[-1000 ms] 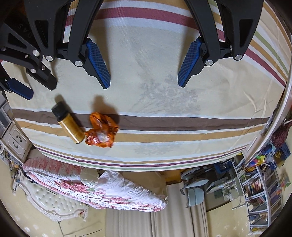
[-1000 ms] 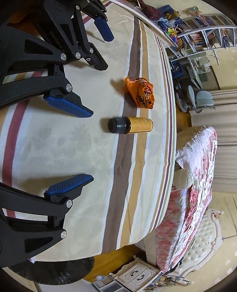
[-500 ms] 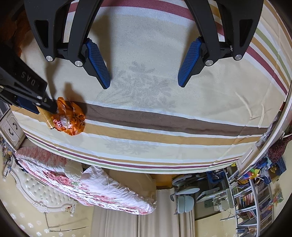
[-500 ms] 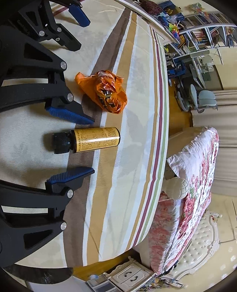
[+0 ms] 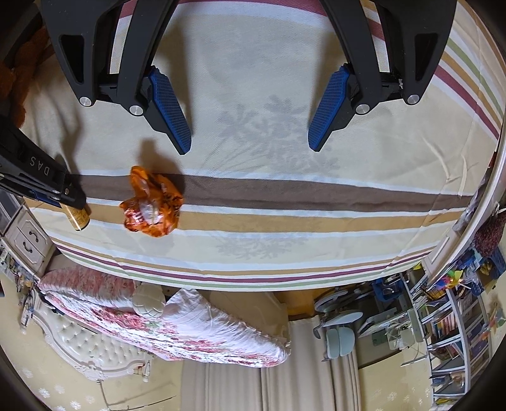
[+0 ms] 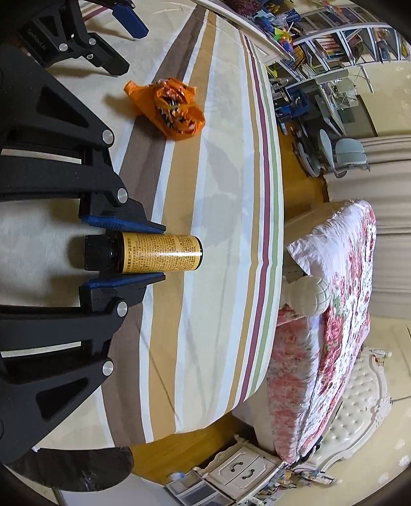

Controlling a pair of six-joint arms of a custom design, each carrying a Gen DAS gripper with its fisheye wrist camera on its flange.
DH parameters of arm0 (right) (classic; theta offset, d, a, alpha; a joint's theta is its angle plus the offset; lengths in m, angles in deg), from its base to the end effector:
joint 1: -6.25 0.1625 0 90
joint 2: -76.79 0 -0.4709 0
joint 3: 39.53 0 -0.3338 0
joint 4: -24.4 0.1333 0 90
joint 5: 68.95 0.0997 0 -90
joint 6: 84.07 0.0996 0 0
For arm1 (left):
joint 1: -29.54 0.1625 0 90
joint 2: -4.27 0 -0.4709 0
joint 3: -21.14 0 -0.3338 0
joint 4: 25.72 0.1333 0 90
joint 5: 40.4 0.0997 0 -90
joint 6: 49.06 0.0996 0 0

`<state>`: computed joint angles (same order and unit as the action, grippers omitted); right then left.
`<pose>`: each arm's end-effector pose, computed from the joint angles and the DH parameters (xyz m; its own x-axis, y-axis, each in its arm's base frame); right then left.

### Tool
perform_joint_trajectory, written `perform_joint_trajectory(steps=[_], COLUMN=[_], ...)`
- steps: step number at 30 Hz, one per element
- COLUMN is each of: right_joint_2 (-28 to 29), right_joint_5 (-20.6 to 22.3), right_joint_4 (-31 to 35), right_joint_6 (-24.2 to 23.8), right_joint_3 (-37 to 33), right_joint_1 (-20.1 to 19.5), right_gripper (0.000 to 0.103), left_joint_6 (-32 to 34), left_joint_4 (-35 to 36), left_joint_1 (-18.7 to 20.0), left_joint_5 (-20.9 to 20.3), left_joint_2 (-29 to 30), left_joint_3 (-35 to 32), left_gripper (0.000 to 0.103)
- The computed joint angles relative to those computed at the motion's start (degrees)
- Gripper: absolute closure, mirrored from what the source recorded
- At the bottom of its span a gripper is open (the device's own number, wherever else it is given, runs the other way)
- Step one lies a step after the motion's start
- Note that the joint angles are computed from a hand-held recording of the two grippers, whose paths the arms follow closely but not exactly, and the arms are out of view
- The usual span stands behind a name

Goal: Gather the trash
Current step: 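Grasp the gold spray can with the right tool while the left tool grasps the orange bag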

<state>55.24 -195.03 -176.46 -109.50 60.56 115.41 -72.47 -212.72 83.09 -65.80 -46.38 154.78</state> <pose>0.2778 -0.5721 -0.0064 -0.6637 -0.3137 0.6790 -0.6227 0.7347 -0.2691 -0.0856 -0.4917 0.1780 -0.6649 -0.2376 -0.7081 0.3403 0.7476 -0.5704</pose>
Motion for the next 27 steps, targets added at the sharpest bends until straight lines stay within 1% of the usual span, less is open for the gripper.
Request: perform_joint_trajectory(steps=[7, 13, 27], right_joint_2=[-2.20, -2.93, -3.05], right_joint_5=[-0.14, 0.92, 1.19], right_joint_4=[-1.63, -1.53, -1.29], right_joint_6=[-0.18, 0.09, 0.27], right_joint_3=[1.75, 2.30, 2.34], right_joint_1=[-2.11, -2.83, -2.97], right_gripper=[0.080, 0.080, 0.079], left_joint_6=[3.24, 5.28, 4.06], left_joint_4=[-1.52, -0.57, 5.49], left_joint_1=[-0.87, -0.96, 1.96], left_joint_5=[-0.57, -0.86, -1.34], left_joint_2=[2.86, 5.24, 6.75], left_joint_3=[-2.03, -5.28, -13.12], left_gripper=[0.029, 0.029, 0.029])
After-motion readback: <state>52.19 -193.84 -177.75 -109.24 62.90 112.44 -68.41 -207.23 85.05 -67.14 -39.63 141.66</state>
